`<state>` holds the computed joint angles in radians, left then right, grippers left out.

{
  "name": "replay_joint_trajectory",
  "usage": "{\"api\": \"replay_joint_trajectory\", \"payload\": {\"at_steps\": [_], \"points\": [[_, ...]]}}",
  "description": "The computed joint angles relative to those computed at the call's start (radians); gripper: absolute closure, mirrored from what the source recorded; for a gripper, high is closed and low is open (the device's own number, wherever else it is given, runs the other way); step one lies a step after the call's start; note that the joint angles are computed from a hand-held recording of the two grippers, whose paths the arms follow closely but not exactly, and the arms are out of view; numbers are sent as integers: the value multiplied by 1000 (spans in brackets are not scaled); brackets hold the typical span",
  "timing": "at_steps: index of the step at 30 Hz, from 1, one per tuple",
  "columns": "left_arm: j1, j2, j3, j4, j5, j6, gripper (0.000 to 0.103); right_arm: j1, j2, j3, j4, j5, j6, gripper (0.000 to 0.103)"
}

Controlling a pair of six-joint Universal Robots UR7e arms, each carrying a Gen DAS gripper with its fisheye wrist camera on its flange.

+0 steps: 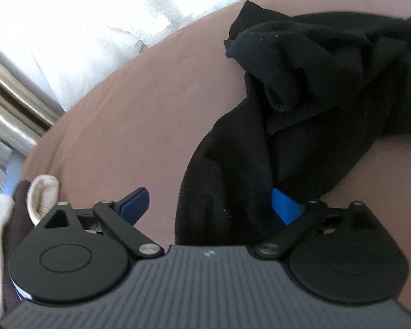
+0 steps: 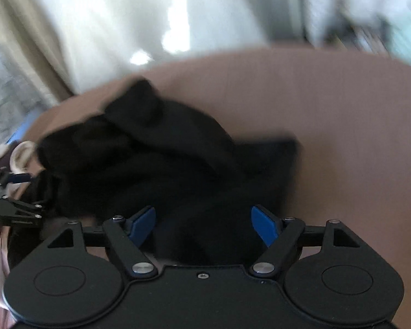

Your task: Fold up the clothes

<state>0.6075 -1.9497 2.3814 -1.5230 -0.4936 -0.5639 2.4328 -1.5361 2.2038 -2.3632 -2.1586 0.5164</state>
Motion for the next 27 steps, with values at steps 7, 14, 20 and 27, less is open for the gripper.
{"api": "replay_joint_trajectory", "payload": {"at_steps": [7,14,20,27], "points": [[43,33,-9,-2,-7,-26,10,-216,-173,152,-155,384,65,20],[28,149,-55,142,-5,-191,95,-90,69,71,-231,102,-75,49],[-143,107,-71,516,137,-517,96,2,91,57,-444,-124,-147,93],[-297,-39,-109,545,127,-569,96,87,51,31,-750,-361,-417,94]]}}
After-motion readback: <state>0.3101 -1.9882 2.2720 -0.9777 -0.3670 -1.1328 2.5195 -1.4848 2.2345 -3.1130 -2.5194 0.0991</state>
